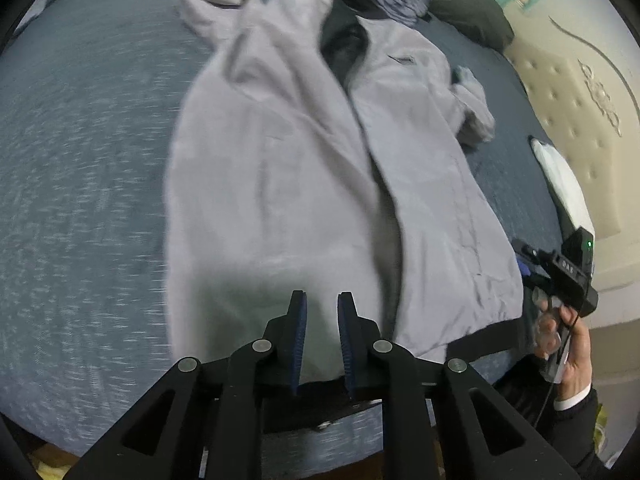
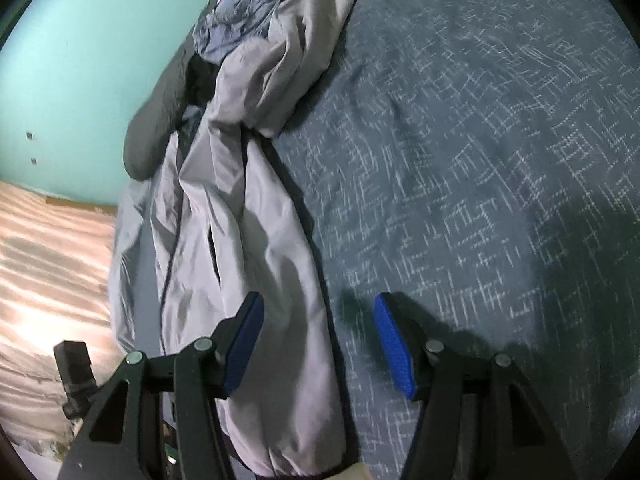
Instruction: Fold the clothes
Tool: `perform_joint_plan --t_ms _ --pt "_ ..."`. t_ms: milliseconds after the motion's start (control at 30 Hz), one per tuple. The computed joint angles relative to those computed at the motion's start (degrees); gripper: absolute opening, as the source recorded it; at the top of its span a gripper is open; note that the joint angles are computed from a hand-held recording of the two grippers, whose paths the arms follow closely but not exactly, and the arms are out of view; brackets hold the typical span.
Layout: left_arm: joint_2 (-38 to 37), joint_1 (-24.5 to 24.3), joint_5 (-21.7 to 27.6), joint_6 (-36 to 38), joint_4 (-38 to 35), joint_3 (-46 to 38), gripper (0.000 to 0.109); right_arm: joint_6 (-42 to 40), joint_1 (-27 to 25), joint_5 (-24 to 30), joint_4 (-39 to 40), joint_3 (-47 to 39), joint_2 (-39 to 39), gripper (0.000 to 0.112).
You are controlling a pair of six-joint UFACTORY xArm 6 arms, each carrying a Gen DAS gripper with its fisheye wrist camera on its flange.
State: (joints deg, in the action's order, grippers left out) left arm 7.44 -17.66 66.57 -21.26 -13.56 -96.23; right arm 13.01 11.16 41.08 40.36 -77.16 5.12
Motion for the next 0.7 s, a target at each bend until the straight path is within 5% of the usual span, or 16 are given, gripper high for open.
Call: perform_joint_plan --t_ms 333,533,700 --pt "-7.9 5.9 -3.9 2.4 -2.3 13.7 0.018 3.8 1.1 15.7 -10.1 -8.5 2.9 0.056" --pt "-9.9 7.4 -5.2 4.6 -5.1 18.3 0.020 2.6 2.3 18.6 -9.4 -8.9 3.0 0.044" --pt "-11.5 7.8 -5.0 5.8 -5.1 20.1 0.035 2.9 2.8 18.6 -9.8 -8.4 3.0 0.011"
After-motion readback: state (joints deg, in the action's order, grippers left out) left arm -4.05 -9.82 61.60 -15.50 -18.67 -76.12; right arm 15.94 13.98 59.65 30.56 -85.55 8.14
